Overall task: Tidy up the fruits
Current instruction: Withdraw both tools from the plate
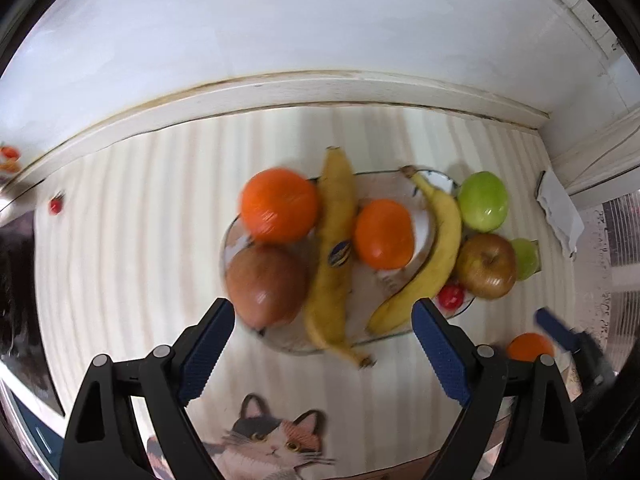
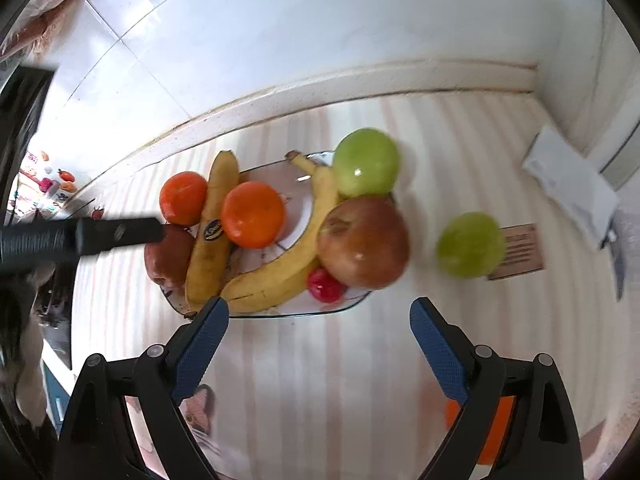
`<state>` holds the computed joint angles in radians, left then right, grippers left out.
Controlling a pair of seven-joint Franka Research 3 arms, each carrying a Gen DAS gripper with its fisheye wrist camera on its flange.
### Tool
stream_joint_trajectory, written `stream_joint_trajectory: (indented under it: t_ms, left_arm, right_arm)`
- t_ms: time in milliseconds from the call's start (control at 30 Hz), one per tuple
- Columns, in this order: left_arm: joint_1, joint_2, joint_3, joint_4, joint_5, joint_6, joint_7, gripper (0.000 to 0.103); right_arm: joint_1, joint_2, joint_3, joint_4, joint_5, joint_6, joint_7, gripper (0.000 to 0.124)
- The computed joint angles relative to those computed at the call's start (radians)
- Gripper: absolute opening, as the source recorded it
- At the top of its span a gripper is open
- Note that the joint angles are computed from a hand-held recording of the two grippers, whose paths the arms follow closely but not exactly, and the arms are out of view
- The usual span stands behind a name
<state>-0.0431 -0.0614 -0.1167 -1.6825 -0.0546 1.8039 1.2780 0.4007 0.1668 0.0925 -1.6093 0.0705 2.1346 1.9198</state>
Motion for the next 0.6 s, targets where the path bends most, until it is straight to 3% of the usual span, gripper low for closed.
stream_joint_trajectory:
  t_ms: [300, 600]
  left_arm:
    - [-0.015, -0.208, 0.0, -0.17, 0.067, 0.032, -0.085, 0.091]
    - [-0.042, -0.316, 0.007, -0.202, 0.083, 0.021, -0.133, 0.091]
  right_arm:
    - [0.0, -0.087, 0.009, -0.008, -0.032, -0.025, -0.009, 0.096]
    - [0.005, -0.158, 0.033, 0.011, -0.084, -0.056, -0.014, 0.096]
